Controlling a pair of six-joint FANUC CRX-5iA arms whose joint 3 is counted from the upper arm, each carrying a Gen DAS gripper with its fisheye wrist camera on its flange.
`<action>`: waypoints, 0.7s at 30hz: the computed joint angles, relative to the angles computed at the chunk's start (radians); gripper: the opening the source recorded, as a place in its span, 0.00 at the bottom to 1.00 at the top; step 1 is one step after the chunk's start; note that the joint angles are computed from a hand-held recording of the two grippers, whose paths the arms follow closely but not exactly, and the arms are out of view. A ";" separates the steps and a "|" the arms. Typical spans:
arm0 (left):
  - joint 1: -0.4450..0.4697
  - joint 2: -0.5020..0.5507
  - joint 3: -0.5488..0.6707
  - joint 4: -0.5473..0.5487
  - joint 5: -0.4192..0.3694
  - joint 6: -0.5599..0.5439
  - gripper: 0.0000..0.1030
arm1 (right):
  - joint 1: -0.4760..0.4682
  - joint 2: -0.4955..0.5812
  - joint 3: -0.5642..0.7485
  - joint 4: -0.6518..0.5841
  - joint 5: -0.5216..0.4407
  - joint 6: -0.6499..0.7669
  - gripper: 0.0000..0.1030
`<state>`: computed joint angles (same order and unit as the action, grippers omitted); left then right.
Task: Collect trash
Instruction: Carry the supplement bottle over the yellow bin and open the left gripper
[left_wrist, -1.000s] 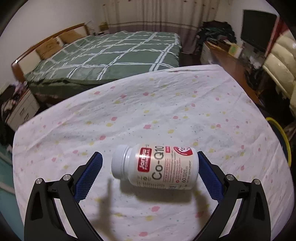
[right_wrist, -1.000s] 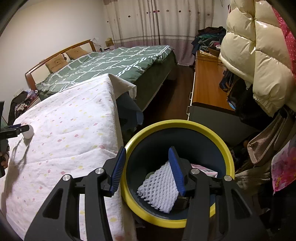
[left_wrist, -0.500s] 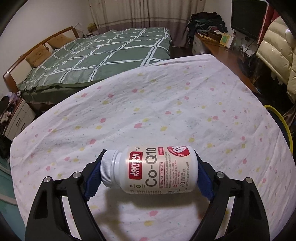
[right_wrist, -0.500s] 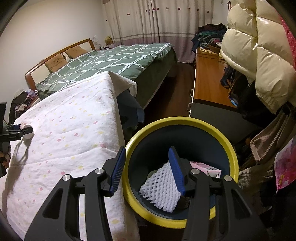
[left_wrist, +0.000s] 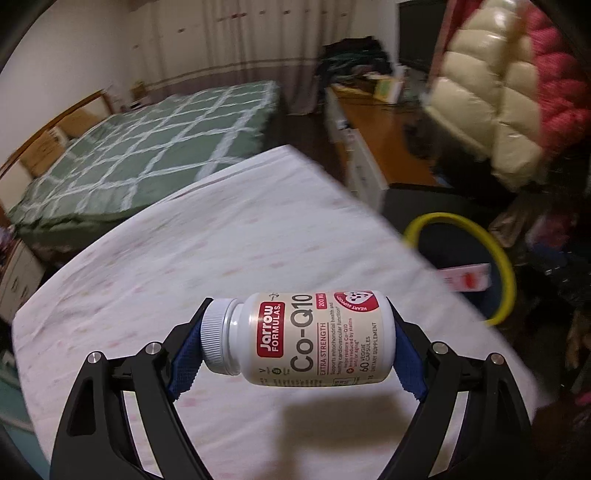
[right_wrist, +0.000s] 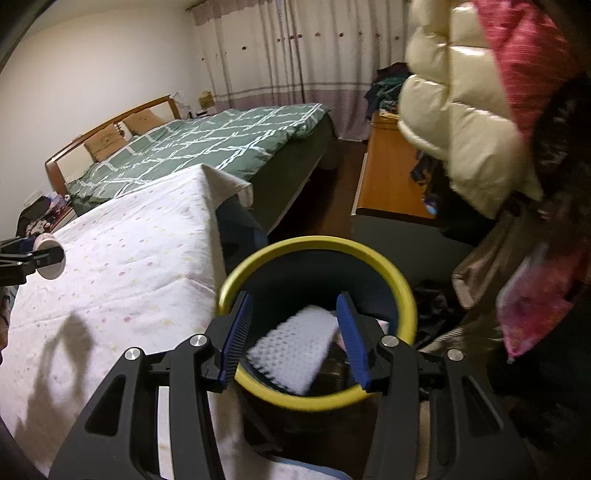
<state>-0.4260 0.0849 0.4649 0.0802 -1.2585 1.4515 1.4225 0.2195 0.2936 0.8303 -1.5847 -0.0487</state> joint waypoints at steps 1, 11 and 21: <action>-0.021 0.015 0.017 0.008 -0.003 0.003 0.82 | 0.012 -0.014 -0.015 0.005 -0.017 -0.016 0.45; -0.251 0.327 0.391 -0.012 -0.128 0.036 0.82 | 0.115 -0.123 -0.140 0.006 -0.157 -0.144 0.47; -0.352 0.716 0.920 -0.036 -0.390 0.059 0.82 | 0.158 -0.189 -0.217 0.000 -0.177 -0.218 0.47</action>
<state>-0.7785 0.8007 1.3852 0.0445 -1.6484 1.5102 1.5808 0.0303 0.0762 0.8305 -1.7615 -0.2670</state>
